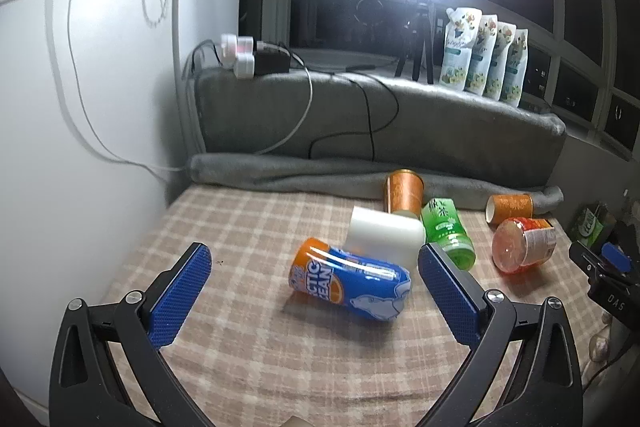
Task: Flip cup upright
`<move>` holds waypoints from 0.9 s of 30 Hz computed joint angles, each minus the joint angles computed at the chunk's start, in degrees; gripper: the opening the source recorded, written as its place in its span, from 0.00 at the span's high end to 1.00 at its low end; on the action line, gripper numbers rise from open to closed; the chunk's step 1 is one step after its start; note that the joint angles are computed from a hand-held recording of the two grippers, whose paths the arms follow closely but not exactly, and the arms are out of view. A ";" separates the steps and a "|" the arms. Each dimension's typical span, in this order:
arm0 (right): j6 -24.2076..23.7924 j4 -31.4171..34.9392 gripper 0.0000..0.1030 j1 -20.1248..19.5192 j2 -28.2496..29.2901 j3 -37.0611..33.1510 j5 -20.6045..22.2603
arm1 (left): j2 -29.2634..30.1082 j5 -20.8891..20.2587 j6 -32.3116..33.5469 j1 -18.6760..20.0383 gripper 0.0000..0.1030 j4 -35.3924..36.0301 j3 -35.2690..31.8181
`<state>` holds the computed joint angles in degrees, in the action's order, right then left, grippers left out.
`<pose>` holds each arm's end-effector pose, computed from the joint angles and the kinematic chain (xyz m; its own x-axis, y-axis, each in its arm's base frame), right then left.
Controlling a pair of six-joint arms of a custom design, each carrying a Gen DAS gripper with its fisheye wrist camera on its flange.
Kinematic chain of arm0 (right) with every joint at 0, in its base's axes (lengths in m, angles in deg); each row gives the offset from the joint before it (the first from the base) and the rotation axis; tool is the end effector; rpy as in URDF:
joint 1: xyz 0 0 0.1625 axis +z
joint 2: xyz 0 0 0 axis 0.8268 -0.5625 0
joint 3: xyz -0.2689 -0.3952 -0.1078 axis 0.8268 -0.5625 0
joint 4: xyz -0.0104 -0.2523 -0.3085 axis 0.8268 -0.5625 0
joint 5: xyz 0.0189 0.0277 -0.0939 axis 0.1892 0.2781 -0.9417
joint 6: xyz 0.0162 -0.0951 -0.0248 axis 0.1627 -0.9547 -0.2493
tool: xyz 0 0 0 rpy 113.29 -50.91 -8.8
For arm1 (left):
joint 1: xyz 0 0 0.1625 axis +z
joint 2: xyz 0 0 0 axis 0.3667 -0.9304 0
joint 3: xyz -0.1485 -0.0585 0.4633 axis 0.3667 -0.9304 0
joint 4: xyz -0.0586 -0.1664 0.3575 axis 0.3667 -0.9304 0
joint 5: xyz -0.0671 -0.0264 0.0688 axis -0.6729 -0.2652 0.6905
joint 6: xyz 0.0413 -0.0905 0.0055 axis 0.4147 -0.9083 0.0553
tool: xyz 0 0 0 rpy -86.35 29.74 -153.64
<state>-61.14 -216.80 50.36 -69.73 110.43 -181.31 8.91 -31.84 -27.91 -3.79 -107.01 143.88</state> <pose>0.1551 -0.3030 0.2623 -0.7718 0.2370 0.5900 -0.4211 0.5048 -0.7536 -0.3022 -0.3293 0.1751 -0.7437 0.1083 -0.6597 0.6041 0.5316 -0.5937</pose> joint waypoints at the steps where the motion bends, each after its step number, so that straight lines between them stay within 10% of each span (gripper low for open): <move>1: 0.92 1.52 0.00 -0.67 -0.80 0.30 1.13 | 0.08 -0.91 -0.25 0.49 0.00 -0.11 0.04; 27: 10.26 37.20 0.14 -8.42 -11.61 -6.23 20.92 | -3.25 -12.91 -0.45 8.05 0.02 6.35 -0.12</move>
<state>-50.89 -179.60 41.94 -81.34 104.20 -160.39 5.67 -44.74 -28.36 4.27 -100.67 143.76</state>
